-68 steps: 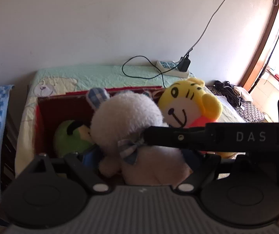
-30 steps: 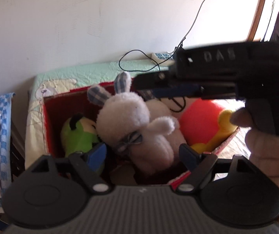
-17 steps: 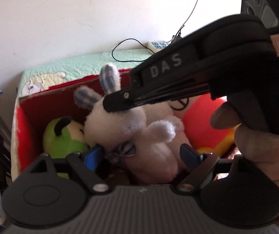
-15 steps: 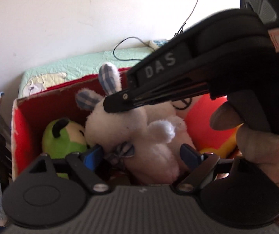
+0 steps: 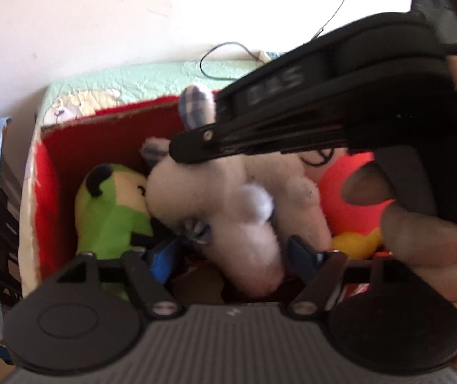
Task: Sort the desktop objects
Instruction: 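Withdraw the right gripper from the box and move it to the mauve teddy bear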
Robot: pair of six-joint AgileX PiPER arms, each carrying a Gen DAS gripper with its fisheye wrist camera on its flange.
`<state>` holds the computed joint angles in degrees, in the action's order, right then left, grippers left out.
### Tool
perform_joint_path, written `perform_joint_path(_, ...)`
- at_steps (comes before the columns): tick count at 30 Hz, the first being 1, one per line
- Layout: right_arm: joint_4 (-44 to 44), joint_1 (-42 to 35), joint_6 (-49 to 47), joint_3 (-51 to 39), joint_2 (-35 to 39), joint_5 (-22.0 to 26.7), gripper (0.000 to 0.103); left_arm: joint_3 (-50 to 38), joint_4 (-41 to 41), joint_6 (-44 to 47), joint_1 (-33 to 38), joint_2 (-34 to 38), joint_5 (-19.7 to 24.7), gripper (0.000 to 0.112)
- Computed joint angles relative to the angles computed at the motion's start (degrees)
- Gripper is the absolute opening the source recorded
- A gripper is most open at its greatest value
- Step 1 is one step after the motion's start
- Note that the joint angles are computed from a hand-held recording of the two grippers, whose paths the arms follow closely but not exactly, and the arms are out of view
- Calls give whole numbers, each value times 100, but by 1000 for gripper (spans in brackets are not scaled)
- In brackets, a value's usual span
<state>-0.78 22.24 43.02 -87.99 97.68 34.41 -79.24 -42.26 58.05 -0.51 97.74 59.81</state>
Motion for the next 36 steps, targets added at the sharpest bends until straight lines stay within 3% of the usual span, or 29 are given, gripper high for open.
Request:
perform_joint_path(2,-229,111,160,201,-248,-168,11,124,-77,157,15,-143,-74,89)
perform_joint_path(4,-544,244,244,134,-306,38,16,233,-24,215,-66,-226,-212,91)
perform_joint_path(9,-564,154,415,261,-341,317,12,350,181,111,-308,-313,-330,90)
perform_joint_path(11,-428,75,507,553,-518,45,16,391,218,78,-362,-374,-388,91)
perform_joint_path(17,-1288,291,1338,1000,-1012,-130,16,339,640,-459,-505,-561,-545,91)
perform_joint_path(21,-2038,544,1925,936,-1069,262,17,452,777,-590,-561,-791,-685,94)
perform_joint_path(25,-2152,632,2026,1001,-1133,422,17,534,1173,-1031,-768,-946,-897,95)
perform_joint_path(29,-2421,805,2335,1103,-1198,543,17,667,1292,-1150,-585,-1111,-834,95)
perform_joint_path(31,-2669,922,2606,1137,-1229,641,17,486,1561,-1683,-996,-886,-1090,95)
perform_joint_path(36,-2960,1109,3002,1214,-1322,770,20,613,1919,-2053,-1085,-993,-1268,95)
